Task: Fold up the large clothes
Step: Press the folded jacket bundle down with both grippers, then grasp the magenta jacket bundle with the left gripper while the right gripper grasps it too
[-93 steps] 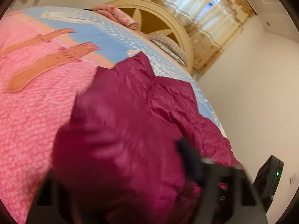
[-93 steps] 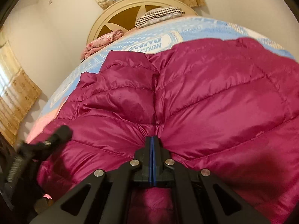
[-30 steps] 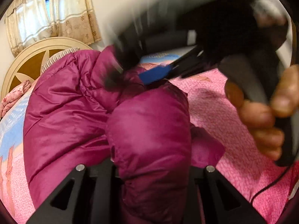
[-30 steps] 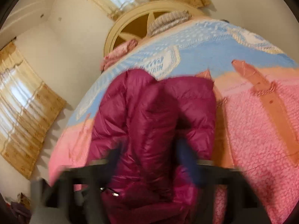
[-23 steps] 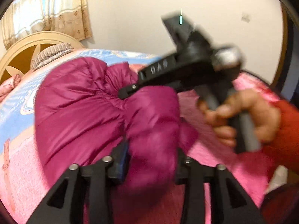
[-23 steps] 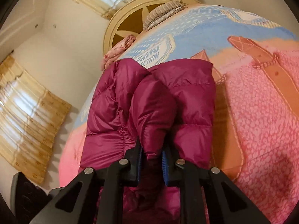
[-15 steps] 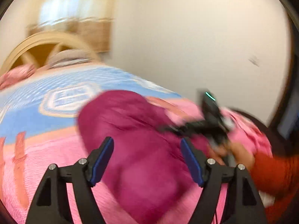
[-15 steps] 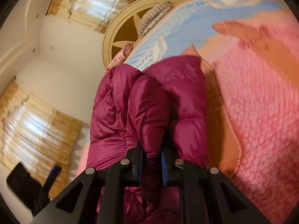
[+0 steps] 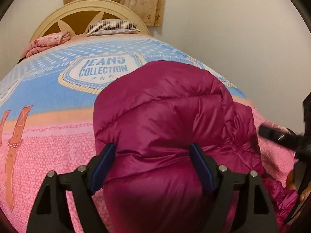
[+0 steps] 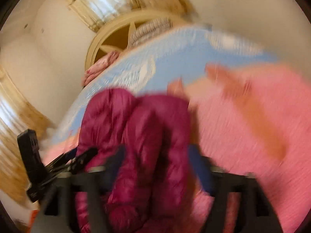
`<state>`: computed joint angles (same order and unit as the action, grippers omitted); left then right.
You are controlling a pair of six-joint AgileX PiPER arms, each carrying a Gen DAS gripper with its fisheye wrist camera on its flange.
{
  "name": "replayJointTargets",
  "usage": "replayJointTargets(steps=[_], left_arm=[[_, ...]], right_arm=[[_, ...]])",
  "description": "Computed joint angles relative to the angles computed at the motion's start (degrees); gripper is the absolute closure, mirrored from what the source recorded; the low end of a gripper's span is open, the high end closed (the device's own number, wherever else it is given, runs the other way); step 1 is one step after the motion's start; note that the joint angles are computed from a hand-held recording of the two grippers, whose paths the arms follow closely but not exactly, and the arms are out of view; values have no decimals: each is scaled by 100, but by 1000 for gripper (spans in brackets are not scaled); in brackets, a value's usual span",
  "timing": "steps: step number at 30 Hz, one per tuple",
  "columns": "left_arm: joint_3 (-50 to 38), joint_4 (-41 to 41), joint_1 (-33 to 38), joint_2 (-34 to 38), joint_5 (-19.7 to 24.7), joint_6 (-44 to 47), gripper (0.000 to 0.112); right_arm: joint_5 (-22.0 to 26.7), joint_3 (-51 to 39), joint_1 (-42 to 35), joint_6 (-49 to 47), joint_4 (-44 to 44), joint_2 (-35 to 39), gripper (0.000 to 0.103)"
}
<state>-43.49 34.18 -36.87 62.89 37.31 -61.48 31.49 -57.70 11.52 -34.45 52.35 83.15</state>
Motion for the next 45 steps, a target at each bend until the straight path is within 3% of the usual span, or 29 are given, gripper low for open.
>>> replayJointTargets(steps=[6,7,9,11,13,15,18,21,24,28,32,37,41,45], left_arm=[[115,-213,259,-59,-275,182,31],[146,-177,266,-95,-276,140,31],[214,137,138,-164,-188,-308,31],[302,444,95,-259,-136,-791,31],[371,862,14,-312,17,-1327,31],[360,1111,-31,-254,159,-1519,31],[221,1113,62,-112,109,-1316,31],[-62,913,270,239,-125,-886,31],[-446,781,276,907,-66,-547,27],[-622,1020,22,1445,36,-945,18],[-474,778,268,1549,-355,-863,12],[-726,837,-2,1744,118,-802,11],[-791,937,-157,1761,322,-855,10],[-840,1055,-256,1800,486,-956,10]], right_arm=[[424,-1050,310,814,-1339,992,15],[511,-1059,298,614,-1172,1112,21],[944,-1168,154,-12,-420,1328,66],[711,-1133,327,-219,-279,1204,80],[818,-1114,373,-1024,438,1165,85],[1604,-1251,71,-1649,1521,1570,85],[2689,-1511,-449,-1596,2472,2682,87],[3212,-1165,-838,-1888,3194,3145,92],[3065,-897,-920,-2067,3109,2954,93],[2893,-673,-952,-2055,2829,2674,95],[2685,-461,-998,-2148,2669,2474,96],[2650,-299,-1125,-2177,2537,2323,96],[1718,46,-904,-1511,1409,1109,85],[882,681,-682,-890,251,-510,84]])
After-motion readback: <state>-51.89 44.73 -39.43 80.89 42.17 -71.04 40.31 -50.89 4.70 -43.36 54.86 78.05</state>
